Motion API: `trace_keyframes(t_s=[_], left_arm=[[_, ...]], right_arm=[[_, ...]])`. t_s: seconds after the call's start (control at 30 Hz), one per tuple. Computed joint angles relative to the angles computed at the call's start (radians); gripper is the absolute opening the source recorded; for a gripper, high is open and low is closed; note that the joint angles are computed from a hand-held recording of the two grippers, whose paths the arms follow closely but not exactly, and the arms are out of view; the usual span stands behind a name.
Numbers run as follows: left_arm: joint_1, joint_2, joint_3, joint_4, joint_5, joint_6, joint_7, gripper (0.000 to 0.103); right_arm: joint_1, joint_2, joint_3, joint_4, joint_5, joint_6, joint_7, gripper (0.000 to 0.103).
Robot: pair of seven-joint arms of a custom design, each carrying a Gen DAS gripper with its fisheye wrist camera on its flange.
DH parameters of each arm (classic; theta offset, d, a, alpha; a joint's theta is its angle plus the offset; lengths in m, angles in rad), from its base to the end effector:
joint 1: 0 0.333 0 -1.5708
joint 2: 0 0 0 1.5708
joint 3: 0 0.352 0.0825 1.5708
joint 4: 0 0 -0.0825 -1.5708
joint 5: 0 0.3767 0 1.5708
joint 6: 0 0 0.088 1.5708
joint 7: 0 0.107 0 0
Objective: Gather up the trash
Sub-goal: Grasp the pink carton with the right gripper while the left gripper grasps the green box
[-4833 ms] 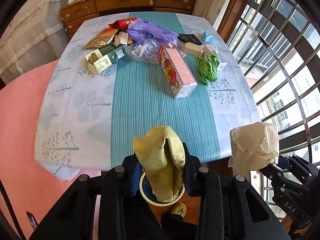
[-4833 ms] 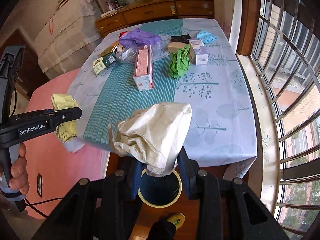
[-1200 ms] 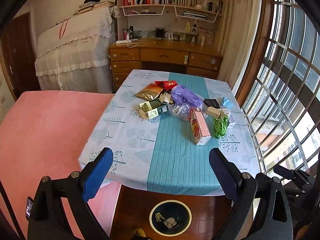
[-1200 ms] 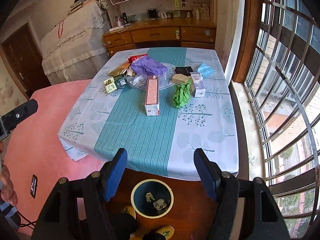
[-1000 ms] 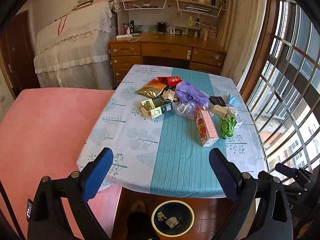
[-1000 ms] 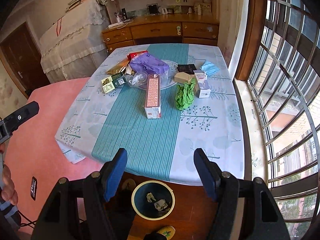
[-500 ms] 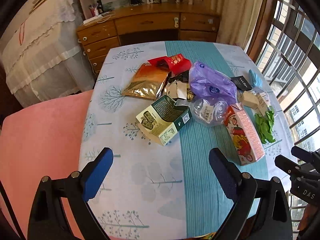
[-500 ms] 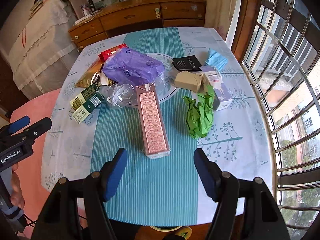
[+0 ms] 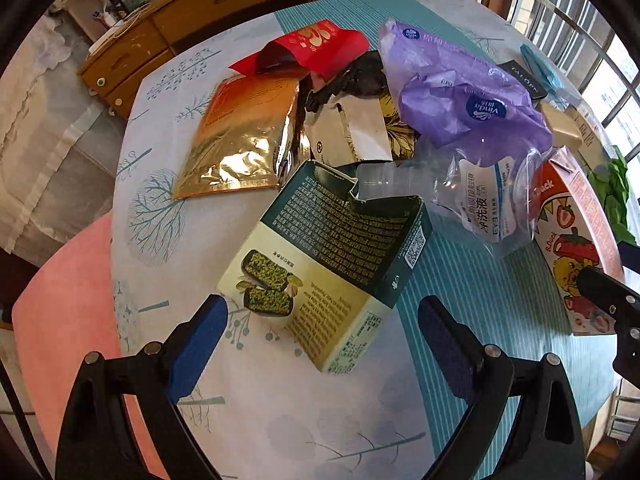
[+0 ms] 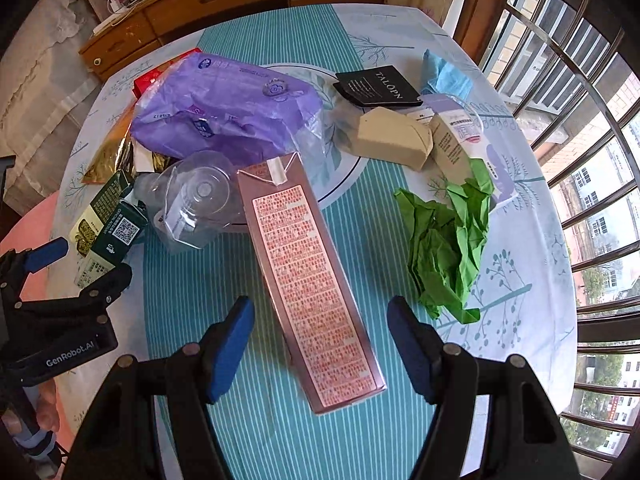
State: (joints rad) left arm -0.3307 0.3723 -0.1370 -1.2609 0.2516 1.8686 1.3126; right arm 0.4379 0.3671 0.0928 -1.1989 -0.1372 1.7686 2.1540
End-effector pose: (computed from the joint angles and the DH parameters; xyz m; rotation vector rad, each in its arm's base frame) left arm 0.6385 -0.2785 0.6095 -1.7638 2.2460 -0.1935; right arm 0.6055 0.3251 0.6304 -2.0406 2.1428 -0.2194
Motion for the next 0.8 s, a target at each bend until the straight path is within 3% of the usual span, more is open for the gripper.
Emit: trace_keyframes(t_s=[0.2,0.27,0.33,0.37,0.47,0.6,0.8], left_arm=[[-0.013,0.06,0.008,0.075,0.028,-0.034,0.05,0.073],[-0.02,0.069,0.014,0.09,0.045,-0.038,0.067,0.072],[-0.022,0.075,0.017,0.101,0.053,-0.036,0.086,0.061],[-0.022,0.079,0.017,0.11,0.052,-0.036,0.095,0.058],[-0.015,0.091,0.015,0.14,0.027,-0.042,0.119,0.036],[0.004,0.095,0.016,0.166,-0.017,-0.054,0.129,0.027],[0.059,0.041,0.004,0.135,-0.133,-0.054,0.116,0.025]], right_arm=[[0.008,0.015,-0.001,0.007,-0.012,0.007,-0.001,0.069],[0.009,0.016,-0.001,0.005,-0.011,0.017,0.003,0.064],[0.01,0.031,-0.001,0.024,-0.005,0.009,0.008,0.047],[0.009,0.036,0.0,0.03,0.0,0.005,0.008,0.047],[0.012,0.039,-0.002,0.033,0.0,0.01,0.016,0.046],[0.009,0.037,-0.002,0.031,0.01,0.014,0.027,0.046],[0.003,0.004,0.002,-0.011,0.021,0.045,0.037,0.043]])
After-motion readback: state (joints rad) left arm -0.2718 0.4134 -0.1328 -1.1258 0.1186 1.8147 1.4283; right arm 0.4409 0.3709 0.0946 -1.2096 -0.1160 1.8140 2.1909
